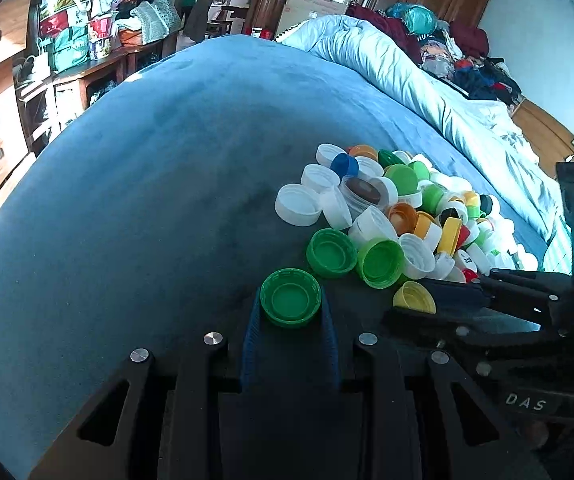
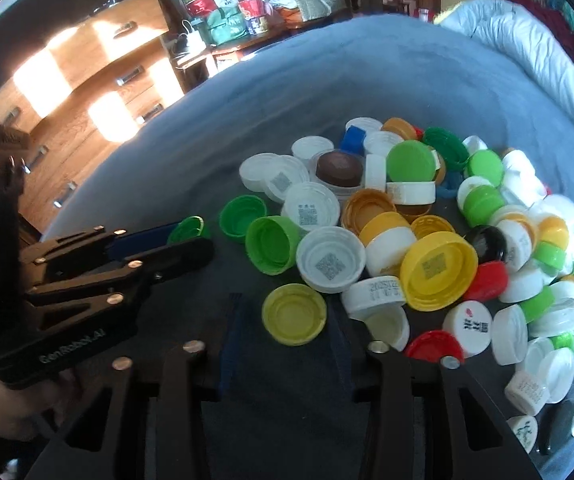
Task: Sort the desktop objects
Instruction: 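Grasp a green cap with the left tool while the right tool grasps a yellow cap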
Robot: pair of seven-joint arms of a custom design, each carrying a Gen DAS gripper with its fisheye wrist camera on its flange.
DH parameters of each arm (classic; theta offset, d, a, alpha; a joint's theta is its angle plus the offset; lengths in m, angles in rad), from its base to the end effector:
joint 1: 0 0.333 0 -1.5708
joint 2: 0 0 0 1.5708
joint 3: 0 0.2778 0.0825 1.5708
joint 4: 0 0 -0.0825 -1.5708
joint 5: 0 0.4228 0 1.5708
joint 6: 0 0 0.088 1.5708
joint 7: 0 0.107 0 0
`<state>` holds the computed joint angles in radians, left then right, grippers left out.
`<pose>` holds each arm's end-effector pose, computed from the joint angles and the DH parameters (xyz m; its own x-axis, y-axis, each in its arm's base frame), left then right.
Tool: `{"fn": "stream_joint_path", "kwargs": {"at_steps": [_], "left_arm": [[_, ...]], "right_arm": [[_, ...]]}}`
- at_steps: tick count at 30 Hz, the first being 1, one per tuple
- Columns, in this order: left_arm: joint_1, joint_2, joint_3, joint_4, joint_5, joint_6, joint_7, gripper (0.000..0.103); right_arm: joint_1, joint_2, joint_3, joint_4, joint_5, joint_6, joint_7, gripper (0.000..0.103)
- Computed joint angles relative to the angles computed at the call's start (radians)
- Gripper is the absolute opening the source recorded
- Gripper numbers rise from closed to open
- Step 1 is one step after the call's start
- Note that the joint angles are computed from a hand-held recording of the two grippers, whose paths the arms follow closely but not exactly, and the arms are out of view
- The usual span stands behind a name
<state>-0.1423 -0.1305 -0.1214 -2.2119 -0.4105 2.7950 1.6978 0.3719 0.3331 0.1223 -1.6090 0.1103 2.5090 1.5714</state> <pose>0.5737 -0.1371 0.4576 -0.1503 -0.9550 0.2559 -0.7760 -0.0464 -0.6290 0.6424 0.3343 0.4505 0.4278 -0.8926 -0.1426 -0.7944 -0.2960 -0.5303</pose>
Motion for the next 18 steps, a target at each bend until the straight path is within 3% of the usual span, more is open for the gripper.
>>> {"fn": "stream_joint_path", "kwargs": {"at_steps": [10, 18], "left_arm": [[0.001, -0.016, -0.003, -0.016, 0.035, 0.015, -0.022, 0.025], [0.006, -0.085, -0.026, -0.037, 0.152, -0.012, -0.14, 0.025]], "right_arm": [[-0.017, -0.167, 0.007, -0.154, 0.063, 0.006, -0.032, 0.032], [-0.025, -0.378, -0.016, -0.316, 0.022, 0.046, -0.023, 0.032]]}}
